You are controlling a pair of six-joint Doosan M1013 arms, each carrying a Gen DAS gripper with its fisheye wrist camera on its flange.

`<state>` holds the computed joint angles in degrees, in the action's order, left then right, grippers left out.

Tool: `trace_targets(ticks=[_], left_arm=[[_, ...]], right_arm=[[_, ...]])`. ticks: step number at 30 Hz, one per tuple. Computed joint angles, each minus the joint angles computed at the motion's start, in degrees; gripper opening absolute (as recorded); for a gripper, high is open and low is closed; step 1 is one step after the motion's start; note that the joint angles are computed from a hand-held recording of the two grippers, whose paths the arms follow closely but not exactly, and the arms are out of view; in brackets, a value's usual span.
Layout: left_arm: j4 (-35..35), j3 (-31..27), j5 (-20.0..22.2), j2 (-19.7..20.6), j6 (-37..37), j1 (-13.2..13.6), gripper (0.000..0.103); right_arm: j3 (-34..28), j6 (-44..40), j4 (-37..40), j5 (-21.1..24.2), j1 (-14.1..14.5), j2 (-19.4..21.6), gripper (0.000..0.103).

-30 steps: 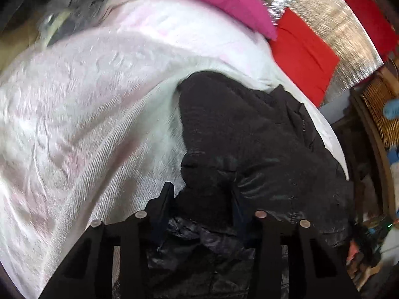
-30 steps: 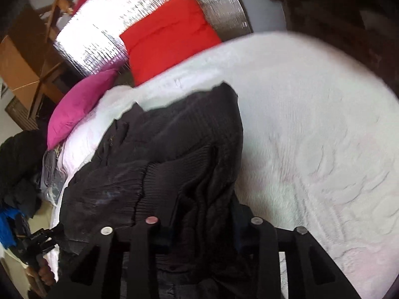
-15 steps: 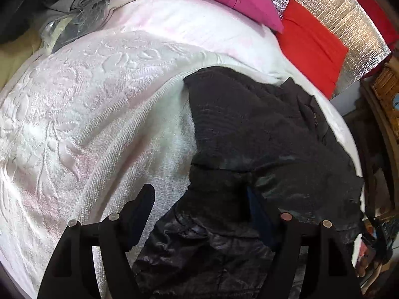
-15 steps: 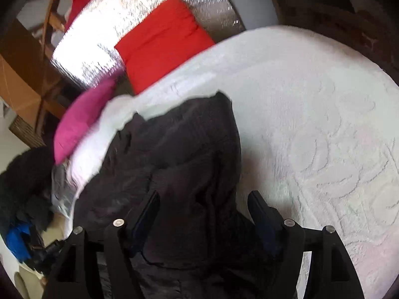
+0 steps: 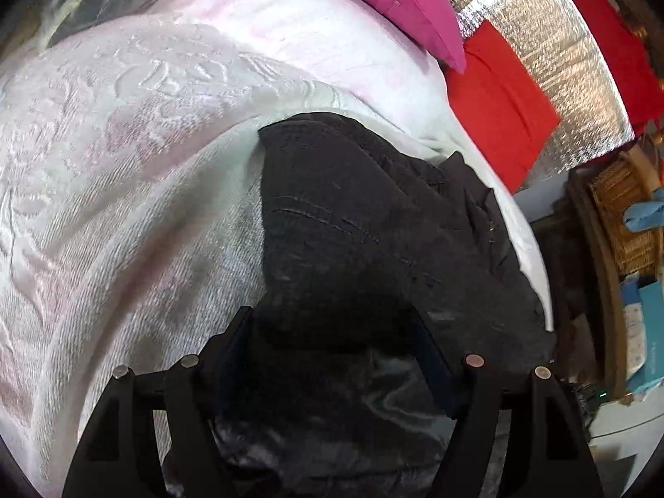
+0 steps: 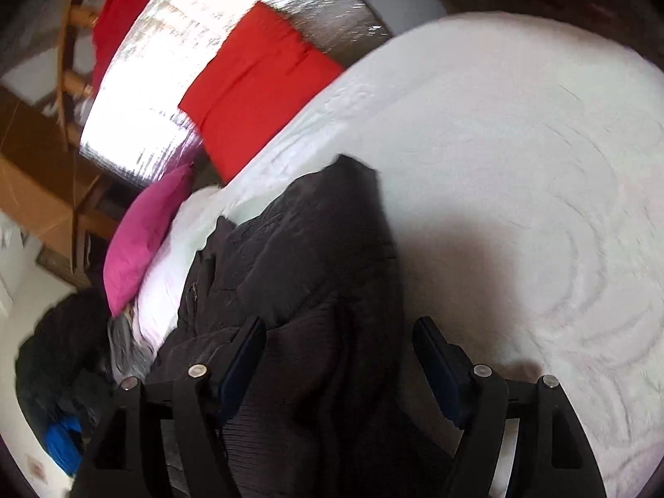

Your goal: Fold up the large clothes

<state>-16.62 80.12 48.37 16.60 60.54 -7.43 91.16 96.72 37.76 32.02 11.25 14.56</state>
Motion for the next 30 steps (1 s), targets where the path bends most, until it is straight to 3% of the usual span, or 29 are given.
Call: trace_targets(ticks=[1,4,9,10,12,15,16,18,21,27,29,30], left_arm=[[2.2,-0.2,0.1,0.0,-1.1,-0.4,0.066],[6.2,0.0,-0.8,-0.5,-3.3,-1.1,0.043],[9.8,0.2,-1.8,-1.3,-3.5,-2.0,0.04],[10.8,0.0,-0.9,-1.0,-3.5,-2.1,0.046],[11.2,-0.6,1.5,-0.2,-4.5,-2.2,0.055],[11.2,-0.4,3.0,-0.7,-4.3,-2.1,0.058],[11.4,-0.5,3.9,-0.9,-4.0,-2.1,0.062],[11.0,0.1,4.6,-2.1,-3.3,-2.1,0.066],[9.9,2.8,3.2,-4.8,-4.2,-2.0,0.076],[8.0,4.4,4.6,-5.5,-4.8,-2.1,0.08],[9.3,4.8,5.7,-5.7,-4.7,-2.3,0.08],[10.5,4.9,5.4,-5.8,-4.3,-2.6,0.076]], right_arm=[[-1.0,0.2,-2.8,1.0,0.5,0.4,0.047],[-3.0,6.7,-13.1,0.7,2.3,0.8,0.032],[-1.8,9.1,-17.7,-1.9,2.8,-1.3,0.028],[-2.0,10.9,-20.2,-1.3,3.1,-1.1,0.028],[-2.5,12.2,-21.2,1.7,2.9,-0.4,0.032],[-1.6,8.9,-14.4,2.9,1.7,-0.7,0.035],[-2.0,8.5,-13.2,3.7,1.5,-0.6,0.043],[-1.5,4.5,-7.9,5.3,0.6,-1.5,0.078],[0.0,1.3,-4.8,5.3,0.3,-3.1,0.08],[2.3,0.2,-6.9,6.1,0.6,-4.4,0.08],[2.2,0.7,-9.6,6.0,1.4,-4.1,0.077],[1.9,3.3,-14.4,5.6,2.4,-4.0,0.068]])
